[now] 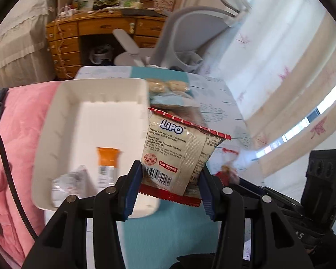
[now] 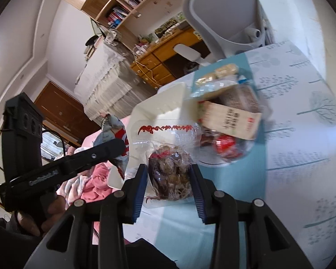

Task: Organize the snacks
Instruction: 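Drop the LIPO packet and nut bag into the white tray from both grippers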

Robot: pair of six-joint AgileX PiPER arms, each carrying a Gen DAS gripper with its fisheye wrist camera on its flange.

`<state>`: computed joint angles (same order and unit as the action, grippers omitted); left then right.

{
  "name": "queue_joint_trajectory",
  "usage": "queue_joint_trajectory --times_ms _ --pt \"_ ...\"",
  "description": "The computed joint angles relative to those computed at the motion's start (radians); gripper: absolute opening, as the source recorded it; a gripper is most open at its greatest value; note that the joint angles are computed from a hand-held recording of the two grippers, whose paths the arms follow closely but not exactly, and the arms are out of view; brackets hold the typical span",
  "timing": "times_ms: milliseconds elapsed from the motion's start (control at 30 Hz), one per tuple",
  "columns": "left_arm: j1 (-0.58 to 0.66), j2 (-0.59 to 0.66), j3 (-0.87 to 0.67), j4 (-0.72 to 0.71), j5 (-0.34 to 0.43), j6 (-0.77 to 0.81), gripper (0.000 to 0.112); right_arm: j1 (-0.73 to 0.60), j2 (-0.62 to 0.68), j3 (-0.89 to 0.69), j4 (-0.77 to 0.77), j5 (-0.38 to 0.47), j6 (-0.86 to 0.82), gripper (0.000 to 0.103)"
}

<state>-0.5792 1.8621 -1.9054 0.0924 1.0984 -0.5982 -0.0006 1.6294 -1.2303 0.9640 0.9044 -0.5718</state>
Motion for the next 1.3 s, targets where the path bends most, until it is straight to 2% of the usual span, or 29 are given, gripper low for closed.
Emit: queue_joint_trajectory --times_ms 300,467,533,567,600,700,800,1133,1300 --pt "0.174 -0.130 0.201 -0.032 -0.053 0.112 0.048 0.200 0.001 0.017 0.026 -0.172 0.047 0.039" --pt "0.266 -0.139 0.243 -0.052 -0.052 0.164 0.049 0.312 0.023 -0.006 -0.021 -0.249 0.101 0.039" --pt "0.292 -0.133 0.248 -0.045 -0.043 0.162 0.059 0.349 0.032 -0.018 -0.055 -0.271 0.135 0.042" --pt "0.304 -0.126 0.245 -0.043 -0.032 0.160 0.070 0.366 0.038 -0.028 -0.091 -0.278 0.167 0.042" --pt "0.315 -0.119 0.241 -0.045 -0.026 0.160 0.076 0.385 0.048 -0.046 -0.148 -0.281 0.220 0.043" --pt "0.333 -0.107 0.233 -0.067 -0.022 0.187 0.077 0.408 0.055 -0.055 -0.212 -0.293 0.288 0.053" --pt "0.335 -0.094 0.222 -0.096 -0.018 0.213 0.078 0.411 0.044 -0.049 -0.263 -0.304 0.344 0.056" --pt "0.236 -0.057 0.172 -0.088 -0.007 0.166 0.078 0.387 0.013 -0.045 -0.443 -0.253 0.527 0.057" --pt "0.181 -0.015 0.115 -0.095 -0.008 0.124 0.078 0.355 -0.015 -0.031 -0.529 -0.226 0.560 0.057"
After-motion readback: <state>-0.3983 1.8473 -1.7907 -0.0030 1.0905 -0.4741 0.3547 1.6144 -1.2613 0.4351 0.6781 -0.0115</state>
